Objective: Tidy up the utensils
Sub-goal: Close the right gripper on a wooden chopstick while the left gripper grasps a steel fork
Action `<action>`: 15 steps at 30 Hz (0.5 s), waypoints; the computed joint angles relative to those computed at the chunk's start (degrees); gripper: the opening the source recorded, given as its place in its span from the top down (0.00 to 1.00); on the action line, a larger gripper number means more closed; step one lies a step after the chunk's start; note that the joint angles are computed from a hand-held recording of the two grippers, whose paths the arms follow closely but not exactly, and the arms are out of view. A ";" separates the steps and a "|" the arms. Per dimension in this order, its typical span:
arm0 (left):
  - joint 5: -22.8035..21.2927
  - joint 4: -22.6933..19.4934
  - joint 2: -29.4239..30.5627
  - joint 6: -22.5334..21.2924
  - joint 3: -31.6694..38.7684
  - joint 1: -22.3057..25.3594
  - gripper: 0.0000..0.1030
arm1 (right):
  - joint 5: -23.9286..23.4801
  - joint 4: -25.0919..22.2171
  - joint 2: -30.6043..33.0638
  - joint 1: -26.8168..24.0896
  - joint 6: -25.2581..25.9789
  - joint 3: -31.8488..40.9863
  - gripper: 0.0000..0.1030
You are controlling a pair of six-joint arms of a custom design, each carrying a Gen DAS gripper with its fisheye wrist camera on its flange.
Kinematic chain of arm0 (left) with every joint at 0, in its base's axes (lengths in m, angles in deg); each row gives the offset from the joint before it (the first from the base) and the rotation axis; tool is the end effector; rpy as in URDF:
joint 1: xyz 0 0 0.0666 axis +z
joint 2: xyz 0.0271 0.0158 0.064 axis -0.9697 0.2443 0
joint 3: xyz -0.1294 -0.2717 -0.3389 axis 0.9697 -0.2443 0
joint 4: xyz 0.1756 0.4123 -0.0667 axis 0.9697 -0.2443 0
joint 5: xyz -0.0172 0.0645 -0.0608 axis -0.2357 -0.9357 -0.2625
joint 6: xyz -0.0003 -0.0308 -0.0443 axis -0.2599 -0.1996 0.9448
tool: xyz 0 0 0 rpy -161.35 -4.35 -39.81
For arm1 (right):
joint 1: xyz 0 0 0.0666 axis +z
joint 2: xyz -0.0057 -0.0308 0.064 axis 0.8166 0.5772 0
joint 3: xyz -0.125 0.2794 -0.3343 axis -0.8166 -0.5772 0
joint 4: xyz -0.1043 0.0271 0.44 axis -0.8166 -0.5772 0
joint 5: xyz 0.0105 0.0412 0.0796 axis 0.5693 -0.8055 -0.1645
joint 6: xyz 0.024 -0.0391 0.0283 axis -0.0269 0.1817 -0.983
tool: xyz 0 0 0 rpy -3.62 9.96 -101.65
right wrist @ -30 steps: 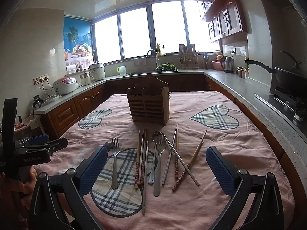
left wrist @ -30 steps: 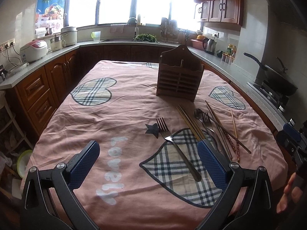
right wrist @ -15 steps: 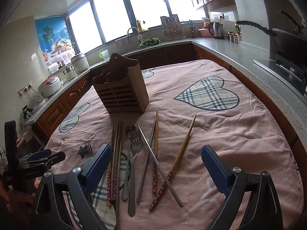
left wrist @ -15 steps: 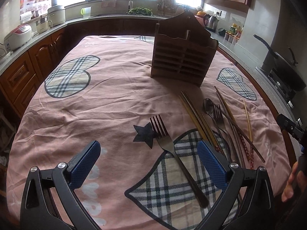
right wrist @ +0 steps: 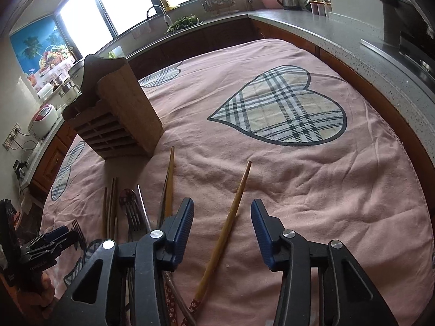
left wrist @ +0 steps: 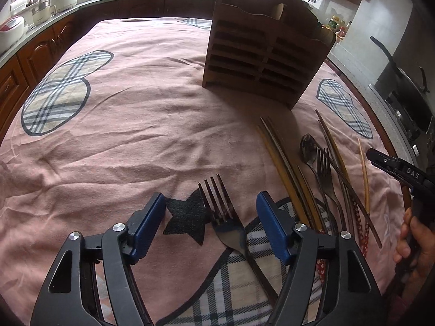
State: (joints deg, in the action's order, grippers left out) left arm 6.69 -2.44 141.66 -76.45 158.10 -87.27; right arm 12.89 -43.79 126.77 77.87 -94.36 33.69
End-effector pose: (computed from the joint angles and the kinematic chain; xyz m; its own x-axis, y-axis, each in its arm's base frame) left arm 0.5261 -0.1181 0.5466 -0.7851 0.3237 -0.5281 0.4800 0.8568 -0.1884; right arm 0.4065 0.1614 0.5400 -0.6743 0.4841 -0.5576 0.4237 0.8721 0.2448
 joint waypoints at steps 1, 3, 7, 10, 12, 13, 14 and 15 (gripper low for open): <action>0.24 -0.22 0.17 -0.16 0.15 -0.16 0.43 | -0.67 0.14 0.35 -0.66 0.14 -0.09 0.60; 0.92 -0.78 0.72 -0.58 0.55 -0.49 0.52 | -1.79 -0.08 1.13 -1.73 0.45 0.02 0.65; 0.40 -0.31 1.32 -1.24 0.80 -1.27 0.76 | -4.18 0.21 2.22 -3.73 1.23 -0.11 0.81; 2.54 -0.49 1.70 -1.72 1.09 -0.78 0.82 | -4.86 0.73 2.44 -4.55 1.69 -0.24 0.90; 3.99 -0.42 1.73 -2.04 1.15 -0.56 0.85 | -5.49 1.55 2.06 -4.79 1.65 -0.48 0.91; 4.54 -0.47 1.73 -2.26 1.23 -0.50 0.88 | -5.40 1.88 1.92 -4.77 1.73 -0.49 0.92; 5.06 -0.57 1.74 -2.50 1.37 -0.49 0.91 | -5.06 2.05 1.78 -4.65 1.83 -0.43 0.92; 5.50 -0.67 1.70 -2.85 1.49 -0.45 0.94 | -4.84 2.29 1.50 -4.45 1.87 -0.41 0.94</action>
State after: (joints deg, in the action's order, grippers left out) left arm 12.19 -3.11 143.37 -79.30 159.59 -87.72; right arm 8.05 -41.50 128.26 73.42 -92.49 33.28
